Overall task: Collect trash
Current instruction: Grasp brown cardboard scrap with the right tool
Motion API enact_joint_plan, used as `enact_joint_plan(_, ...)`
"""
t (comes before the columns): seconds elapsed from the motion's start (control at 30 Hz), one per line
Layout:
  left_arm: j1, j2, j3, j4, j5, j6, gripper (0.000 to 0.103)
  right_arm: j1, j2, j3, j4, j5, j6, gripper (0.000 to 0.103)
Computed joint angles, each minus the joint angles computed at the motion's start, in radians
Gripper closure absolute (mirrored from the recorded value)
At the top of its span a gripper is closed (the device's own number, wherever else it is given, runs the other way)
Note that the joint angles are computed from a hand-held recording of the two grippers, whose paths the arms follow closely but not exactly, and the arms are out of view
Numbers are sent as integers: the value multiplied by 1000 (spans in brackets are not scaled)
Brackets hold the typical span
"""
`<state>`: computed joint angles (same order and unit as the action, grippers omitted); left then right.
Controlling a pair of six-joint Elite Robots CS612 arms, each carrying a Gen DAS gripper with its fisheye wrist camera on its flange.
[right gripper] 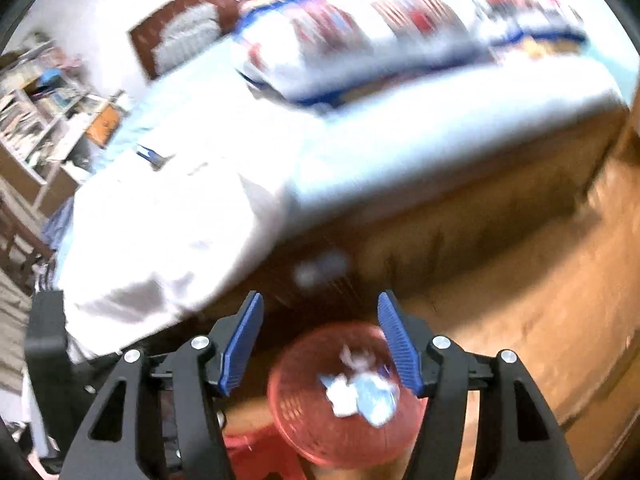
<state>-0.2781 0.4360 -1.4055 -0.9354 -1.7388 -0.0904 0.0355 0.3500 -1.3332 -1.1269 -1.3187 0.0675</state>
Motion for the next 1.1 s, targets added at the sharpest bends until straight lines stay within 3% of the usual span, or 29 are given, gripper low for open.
enact_joint_plan(0.2,65,-31,-4,-123,12,-116,35,66,-99,193,-197,-1,-157,40)
enact_joint_plan(0.33,99,-46,-1,-196,95,-112,31,130,-154,352,-345,-132,-370,40)
enact_joint_plan(0.4,115,-52,10,-216,135,-95,31,152,-186,452,-399,-155,-464,40)
enact_joint_plan(0.47,140,-61,32,-226,124,-129,31,169,-225,557,-441,-167,-526,41)
enact_joint_plan(0.53,164,-67,52,-231,110,-181,31,175,-239,611,-450,-178,-570,41)
enact_joint_plan(0.73,194,-59,55,-251,112,-269,31,207,-274,745,-501,-257,-716,43)
enact_joint_plan(0.9,204,-51,55,-252,104,-291,31,220,-326,895,-565,-332,-739,44)
enact_joint_plan(0.97,208,-51,57,-252,99,-290,31,217,-373,993,-575,-317,-719,56)
enact_joint_plan(1.03,210,-51,61,-255,94,-288,31,213,-404,1056,-584,-298,-702,84)
enact_joint_plan(1.1,214,-49,57,-256,86,-291,31,207,-452,1151,-607,-270,-661,84)
